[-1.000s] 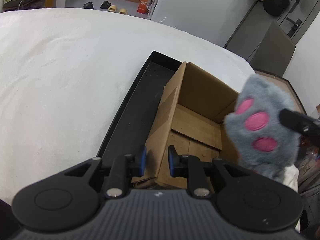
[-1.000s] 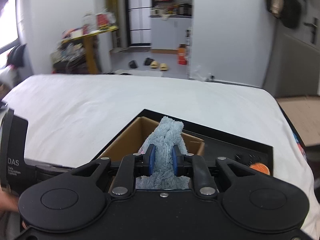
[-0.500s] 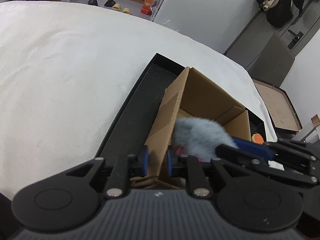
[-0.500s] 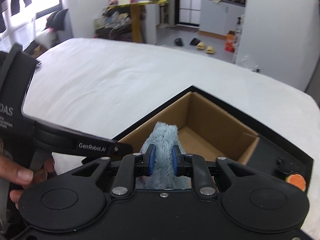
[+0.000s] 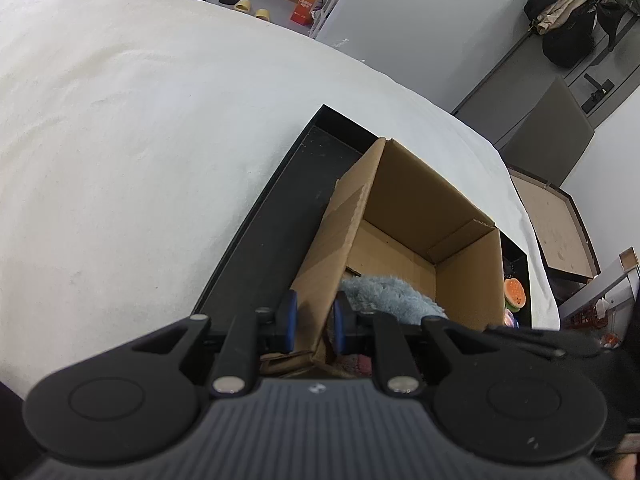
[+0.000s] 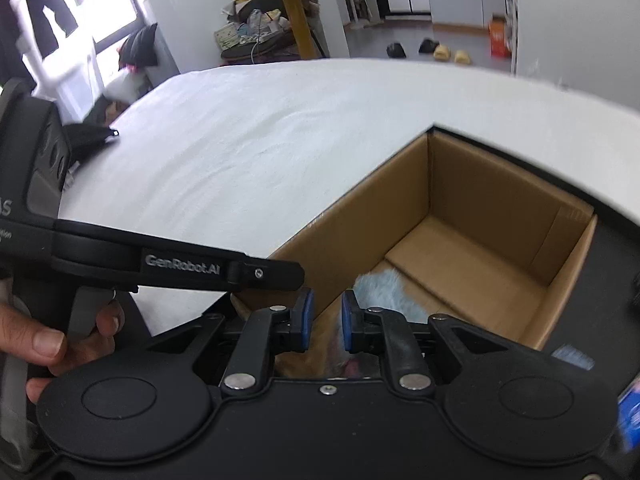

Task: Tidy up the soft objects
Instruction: 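Lift the grey plush toy with the right tool and carry it over the box, then open the right tool to drop the plush toy into the box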

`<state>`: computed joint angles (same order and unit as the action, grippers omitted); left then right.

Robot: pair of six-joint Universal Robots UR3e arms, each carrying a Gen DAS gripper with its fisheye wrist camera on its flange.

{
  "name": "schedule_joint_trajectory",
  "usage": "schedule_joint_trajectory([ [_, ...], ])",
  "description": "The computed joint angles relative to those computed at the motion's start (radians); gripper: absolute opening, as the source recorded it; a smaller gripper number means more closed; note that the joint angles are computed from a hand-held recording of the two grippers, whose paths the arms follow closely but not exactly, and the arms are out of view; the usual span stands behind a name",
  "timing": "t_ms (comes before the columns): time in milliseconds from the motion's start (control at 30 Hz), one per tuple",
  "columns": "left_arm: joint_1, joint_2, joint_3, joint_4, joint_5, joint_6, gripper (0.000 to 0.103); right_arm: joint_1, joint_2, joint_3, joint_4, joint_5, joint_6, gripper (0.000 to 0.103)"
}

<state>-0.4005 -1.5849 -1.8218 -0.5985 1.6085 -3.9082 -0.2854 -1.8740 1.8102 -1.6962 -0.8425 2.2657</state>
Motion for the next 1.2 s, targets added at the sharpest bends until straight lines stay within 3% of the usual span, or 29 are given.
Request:
schedule_joint_trajectory([
  [167,0.005,-0.007,0.023,-0.030,-0.010,0.008,0.018,0.011,0.047,-0.036,0.054,-0.032,0.023,0.020],
  [333,0.004,-0.016,0.088,-0.125,-0.005,0.030,0.020,-0.017,0.037,-0.084,0.115,-0.017,0.035,0.043],
  [400,0.000,-0.015,0.103,-0.144,0.002,0.037,0.020,-0.031,0.019,-0.090,0.124,-0.005,0.039,0.046],
  [500,-0.006,-0.015,0.123,-0.168,0.014,0.052,0.020,-0.093,-0.030,-0.100,0.216,0.029,-0.018,0.047],
  [600,-0.013,-0.017,0.147,-0.198,0.026,0.062,0.020,-0.107,-0.063,-0.074,0.192,0.042,0.002,0.047],
  [667,-0.019,-0.019,0.164,-0.223,0.038,0.066,0.021,-0.160,-0.105,-0.065,0.249,0.068,-0.031,0.047],
  [833,-0.041,-0.028,0.221,-0.292,0.083,0.071,0.027,-0.277,-0.206,-0.043,0.368,0.130,-0.104,0.054],
  [1000,-0.067,-0.048,0.276,-0.342,0.130,0.082,0.041,-0.447,-0.307,-0.041,0.555,0.197,-0.247,0.056],
  [1200,-0.100,-0.097,0.358,-0.409,0.164,0.100,0.045,-0.587,-0.377,0.029,0.589,0.240,-0.279,0.056],
])
